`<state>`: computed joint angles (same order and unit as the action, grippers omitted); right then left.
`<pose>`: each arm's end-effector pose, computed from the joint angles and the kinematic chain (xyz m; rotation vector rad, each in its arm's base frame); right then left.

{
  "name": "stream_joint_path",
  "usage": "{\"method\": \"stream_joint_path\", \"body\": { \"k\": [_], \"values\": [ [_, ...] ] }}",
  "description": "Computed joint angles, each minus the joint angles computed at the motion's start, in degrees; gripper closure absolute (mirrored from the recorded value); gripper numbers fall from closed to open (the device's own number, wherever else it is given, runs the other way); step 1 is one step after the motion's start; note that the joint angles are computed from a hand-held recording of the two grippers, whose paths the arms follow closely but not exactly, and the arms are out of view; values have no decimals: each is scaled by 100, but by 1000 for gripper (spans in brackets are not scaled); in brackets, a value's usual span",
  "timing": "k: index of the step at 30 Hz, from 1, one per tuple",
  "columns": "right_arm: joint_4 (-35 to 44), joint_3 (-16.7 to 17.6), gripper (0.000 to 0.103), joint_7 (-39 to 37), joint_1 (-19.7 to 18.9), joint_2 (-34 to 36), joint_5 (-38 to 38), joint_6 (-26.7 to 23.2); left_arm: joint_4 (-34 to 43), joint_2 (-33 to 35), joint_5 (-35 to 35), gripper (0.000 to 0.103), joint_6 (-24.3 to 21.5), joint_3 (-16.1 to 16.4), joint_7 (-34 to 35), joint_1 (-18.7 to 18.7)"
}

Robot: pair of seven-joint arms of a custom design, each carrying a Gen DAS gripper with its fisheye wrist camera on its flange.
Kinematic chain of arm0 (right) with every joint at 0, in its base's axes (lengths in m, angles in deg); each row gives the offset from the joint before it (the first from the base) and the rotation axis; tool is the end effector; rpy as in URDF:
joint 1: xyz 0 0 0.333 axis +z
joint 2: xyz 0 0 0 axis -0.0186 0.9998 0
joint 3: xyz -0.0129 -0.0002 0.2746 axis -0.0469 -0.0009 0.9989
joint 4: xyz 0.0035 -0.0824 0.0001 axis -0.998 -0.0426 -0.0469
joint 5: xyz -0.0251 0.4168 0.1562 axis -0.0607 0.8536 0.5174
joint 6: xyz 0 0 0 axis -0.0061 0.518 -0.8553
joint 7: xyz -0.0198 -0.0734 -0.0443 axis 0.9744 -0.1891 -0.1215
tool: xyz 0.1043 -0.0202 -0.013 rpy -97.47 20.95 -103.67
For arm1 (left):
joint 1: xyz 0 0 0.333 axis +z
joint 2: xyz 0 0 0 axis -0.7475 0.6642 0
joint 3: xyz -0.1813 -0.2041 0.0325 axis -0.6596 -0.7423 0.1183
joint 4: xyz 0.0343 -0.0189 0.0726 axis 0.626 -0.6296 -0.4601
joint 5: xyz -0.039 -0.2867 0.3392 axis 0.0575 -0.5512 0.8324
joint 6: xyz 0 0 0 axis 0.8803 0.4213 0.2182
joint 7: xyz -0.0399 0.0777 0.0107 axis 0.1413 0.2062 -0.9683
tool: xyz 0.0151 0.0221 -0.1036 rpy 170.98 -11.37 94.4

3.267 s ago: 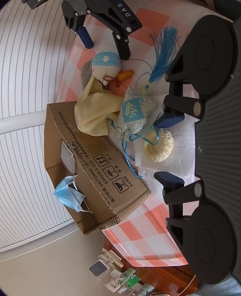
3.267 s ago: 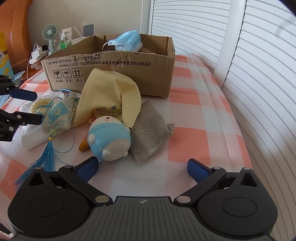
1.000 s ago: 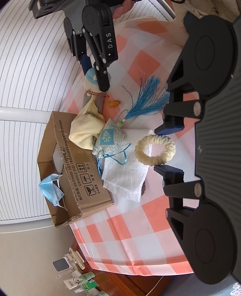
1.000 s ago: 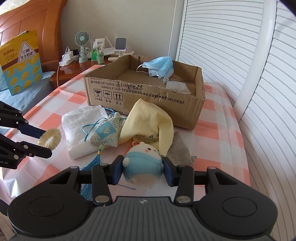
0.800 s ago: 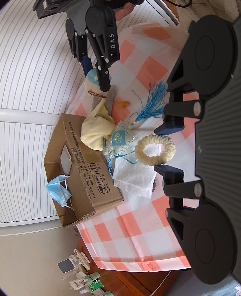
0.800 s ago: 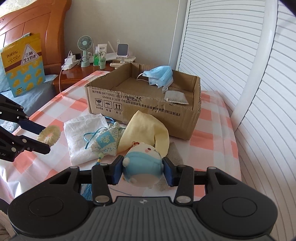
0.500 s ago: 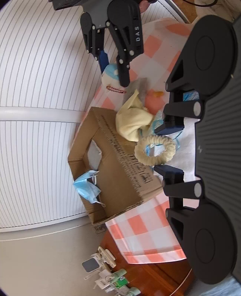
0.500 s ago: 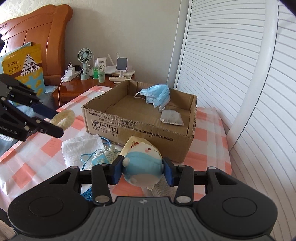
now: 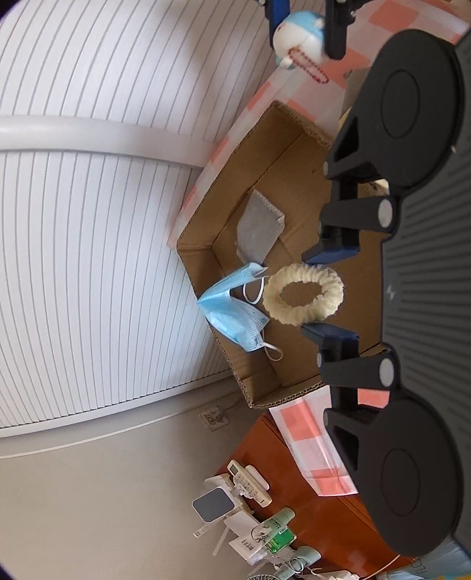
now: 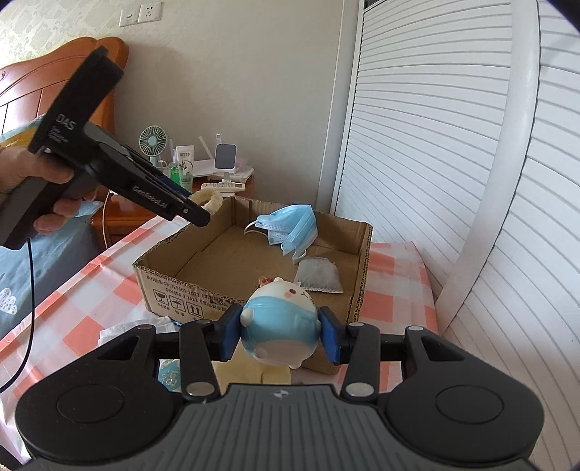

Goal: Organize soft objects
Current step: 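Lift the ring sponge into the box and open the left gripper, then carry the plush toy into the box and open the right gripper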

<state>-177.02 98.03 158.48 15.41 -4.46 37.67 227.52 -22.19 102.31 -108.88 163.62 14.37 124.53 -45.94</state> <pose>0.5451 0.2954 0.5038 -1.7337 1.5759 -0.8955 0.7366 -0.1186 0.5168 -0.8951 2.4343 -0.9688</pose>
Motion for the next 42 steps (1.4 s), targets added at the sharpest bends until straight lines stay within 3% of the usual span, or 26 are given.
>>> {"method": "stream_joint_path", "body": {
  "k": [5, 6, 7, 8, 11, 16, 23, 28, 33, 42],
  "values": [
    [81, -60, 53, 19, -47, 97, -61, 114, 851, 775, 767, 63, 212, 123, -831, -328],
    [91, -70, 53, 29, -50, 114, -70, 125, 954, 906, 937, 47, 361, 153, -1024, -397],
    [97, -80, 53, 33, -51, 128, -69, 130, 1092, 1054, 1147, 23, 453, 205, -1260, -479],
    [107, -88, 53, 28, -47, 143, -55, 122, 1227, 1193, 1351, 17, 516, 259, -1509, -550],
    [75, -99, 53, 74, -35, 116, -42, 100, 1214, 1324, 1669, 16, 938, 240, -1889, -559],
    [94, -72, 53, 81, -15, 114, -36, 1, 812, 1008, 1403, 11, 793, -70, -1722, -163],
    [254, -60, 53, 49, 67, 192, -13, -148, -636, -218, 96, 6, 1039, -329, -720, 368],
    [422, -91, 53, -3, 117, 289, 30, -236, -1883, -1342, -884, 1, 1109, -96, -75, 378],
    [689, -220, 53, -174, 133, 506, 405, -173, -3123, -2398, -1505, 1, 1145, 293, 244, 122],
    [1490, -456, 53, -638, 254, 1183, 1028, -335, -4352, -3232, -1244, 1, 1619, 812, -71, -454]
  ]
}}
